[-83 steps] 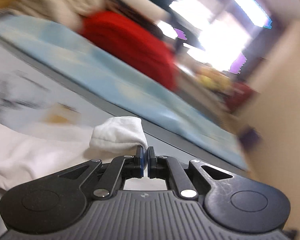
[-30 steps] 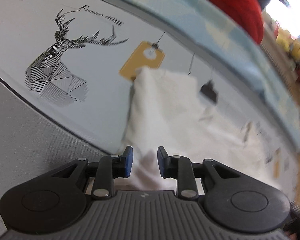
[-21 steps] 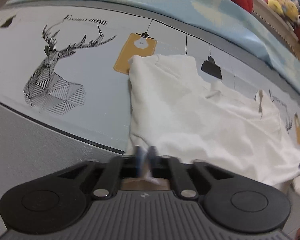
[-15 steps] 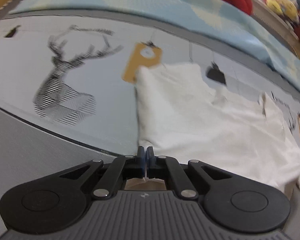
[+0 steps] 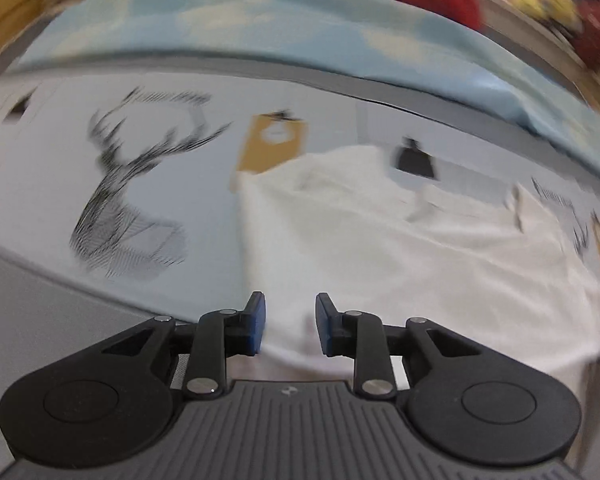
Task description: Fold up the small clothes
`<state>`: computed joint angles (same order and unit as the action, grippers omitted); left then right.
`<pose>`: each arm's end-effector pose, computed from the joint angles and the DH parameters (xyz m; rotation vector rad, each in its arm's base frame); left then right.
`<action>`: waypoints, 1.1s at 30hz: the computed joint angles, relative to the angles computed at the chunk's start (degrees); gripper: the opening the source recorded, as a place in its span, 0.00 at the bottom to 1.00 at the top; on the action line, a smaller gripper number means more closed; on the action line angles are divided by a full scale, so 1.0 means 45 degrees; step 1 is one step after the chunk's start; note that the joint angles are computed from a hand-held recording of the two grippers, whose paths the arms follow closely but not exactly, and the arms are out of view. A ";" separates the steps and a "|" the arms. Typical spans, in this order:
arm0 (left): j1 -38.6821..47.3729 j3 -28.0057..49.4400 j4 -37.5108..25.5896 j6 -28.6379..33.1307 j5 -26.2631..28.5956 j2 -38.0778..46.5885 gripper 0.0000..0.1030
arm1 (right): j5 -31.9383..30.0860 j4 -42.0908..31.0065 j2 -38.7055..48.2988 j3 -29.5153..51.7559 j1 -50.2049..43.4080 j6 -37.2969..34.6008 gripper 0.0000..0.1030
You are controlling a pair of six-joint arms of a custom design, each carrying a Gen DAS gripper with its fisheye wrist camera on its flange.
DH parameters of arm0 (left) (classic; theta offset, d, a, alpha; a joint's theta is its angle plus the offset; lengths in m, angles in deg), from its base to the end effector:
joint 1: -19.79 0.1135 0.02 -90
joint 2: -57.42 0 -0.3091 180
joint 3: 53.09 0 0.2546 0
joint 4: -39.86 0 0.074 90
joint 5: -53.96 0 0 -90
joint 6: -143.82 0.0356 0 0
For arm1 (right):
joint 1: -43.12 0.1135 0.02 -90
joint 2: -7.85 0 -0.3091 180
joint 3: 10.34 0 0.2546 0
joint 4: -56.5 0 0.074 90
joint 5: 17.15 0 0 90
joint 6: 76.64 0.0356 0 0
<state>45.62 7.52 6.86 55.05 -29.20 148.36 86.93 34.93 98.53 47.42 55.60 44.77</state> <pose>0.2664 0.1242 0.1963 -0.5302 2.6088 -0.0070 0.2952 0.0565 0.1959 0.5043 2.4291 0.0127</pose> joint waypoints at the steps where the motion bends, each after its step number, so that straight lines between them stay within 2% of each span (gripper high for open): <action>1: -0.0201 -0.0015 -0.0105 0.0038 -0.0016 0.0100 0.29 | 0.0876 0.0422 -0.0352 -0.0194 0.0211 -0.0225 0.20; 3: -0.0010 0.0171 -0.0607 -0.0201 0.0387 0.0840 0.29 | 0.0863 0.1504 -0.0982 -0.0743 0.0122 -0.0375 0.20; 5: 0.0250 0.0334 -0.0903 -0.0612 0.0018 0.1627 0.28 | -0.0698 0.2142 -0.1265 -0.1026 -0.0364 -0.0395 0.20; 6: 0.0312 0.0325 -0.0811 -0.0761 -0.0297 0.1843 0.27 | -0.1757 0.2093 -0.1111 -0.0978 -0.0652 -0.0361 0.21; 8: 0.0447 0.0296 -0.0713 -0.0911 -0.0262 0.1764 0.27 | -0.3860 0.0997 -0.0247 -0.0391 -0.1299 -0.0140 0.21; 9: 0.0365 0.0238 -0.0671 -0.0984 -0.0284 0.1531 0.28 | -0.4065 0.0078 0.0283 0.0027 -0.1461 -0.0131 0.20; 11: 0.0169 0.0073 -0.0416 -0.1056 0.0041 0.0819 0.29 | -0.3495 -0.0815 0.0692 0.0303 -0.1603 -0.0148 0.16; 13: -0.0110 0.0038 -0.0307 -0.1063 0.0394 0.0304 0.30 | -0.3729 -0.0610 0.0395 0.0233 -0.1951 -0.0089 0.17; 16: -0.0761 0.0093 -0.0308 -0.1233 0.0523 -0.0001 0.36 | -0.2566 0.0177 -0.0514 -0.0171 -0.2168 -0.0654 0.21; 17: -0.0950 0.0087 -0.0314 -0.1236 0.0558 -0.0079 0.37 | -0.2560 0.0395 -0.0717 -0.0264 -0.2558 -0.0692 0.21; 23: -0.2140 -0.0167 0.0002 -0.1415 -0.0145 -0.0314 0.41 | -0.3236 0.0304 -0.0547 0.0007 -0.5513 -0.0651 0.21; 30: -0.2142 -0.0092 0.0086 -0.1527 -0.0147 -0.0208 0.41 | -0.3931 0.0512 0.0567 0.0787 -0.9242 -0.1395 0.38; 33: -0.2166 -0.0074 0.0065 -0.1613 -0.0114 -0.0218 0.41 | -0.4430 0.0208 0.1595 0.1402 -1.0151 -0.1278 0.41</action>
